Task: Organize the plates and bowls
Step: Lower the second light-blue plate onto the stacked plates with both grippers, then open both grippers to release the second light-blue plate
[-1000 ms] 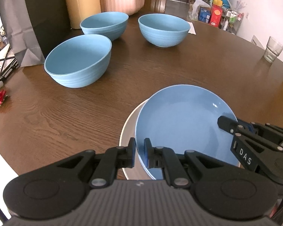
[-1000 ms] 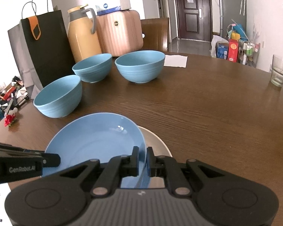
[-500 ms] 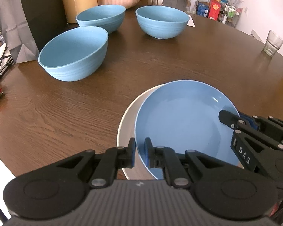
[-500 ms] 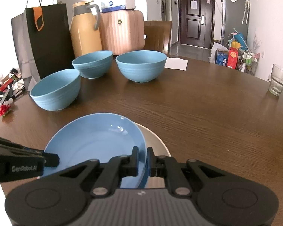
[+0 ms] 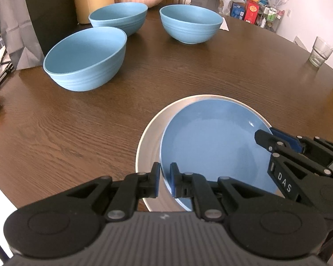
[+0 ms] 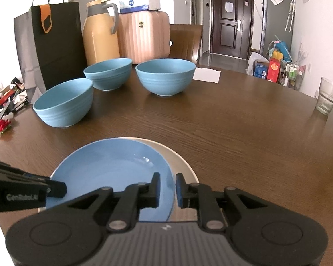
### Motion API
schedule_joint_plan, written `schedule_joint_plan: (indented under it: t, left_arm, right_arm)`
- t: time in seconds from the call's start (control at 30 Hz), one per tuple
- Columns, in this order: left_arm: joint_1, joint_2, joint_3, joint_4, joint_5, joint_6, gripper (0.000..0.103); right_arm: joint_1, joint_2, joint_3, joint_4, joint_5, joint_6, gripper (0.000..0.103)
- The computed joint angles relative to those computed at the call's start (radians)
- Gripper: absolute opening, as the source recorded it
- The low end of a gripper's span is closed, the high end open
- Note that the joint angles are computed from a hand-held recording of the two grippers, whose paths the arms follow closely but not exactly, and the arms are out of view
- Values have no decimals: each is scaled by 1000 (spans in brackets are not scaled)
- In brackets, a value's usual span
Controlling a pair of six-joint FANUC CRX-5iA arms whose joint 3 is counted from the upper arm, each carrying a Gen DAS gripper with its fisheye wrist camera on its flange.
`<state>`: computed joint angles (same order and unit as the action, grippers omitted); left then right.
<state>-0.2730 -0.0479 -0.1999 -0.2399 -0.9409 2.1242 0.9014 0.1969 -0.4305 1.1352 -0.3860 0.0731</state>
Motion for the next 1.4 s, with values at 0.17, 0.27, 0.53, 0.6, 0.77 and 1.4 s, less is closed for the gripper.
schedule_joint_plan:
  t: [0.17, 0.27, 0.53, 0.6, 0.77, 1.4]
  left_arm:
    - [3, -15, -8, 3, 13, -11, 19]
    - [3, -32, -14, -3, 21, -5, 44]
    - [23, -93, -28, -4, 25, 0, 80]
    - [28, -108, -29, -12, 21, 6, 87]
    - [50, -140, -42, -25, 20, 22, 103]
    - [192, -236, -175, 132, 116, -139, 103]
  right_arm:
    - [-23, -18, -25, 78, 31, -75, 19]
    - [-38, -35, -36, 96, 54, -103, 27]
    - [-62, -82, -48, 45, 109, -99, 62]
    - [-59, -86, -44, 21, 105, -83, 77]
    - [-59, -86, -35, -14, 120, -66, 96]
    - [-22, -95, -4, -94, 94, -15, 103]
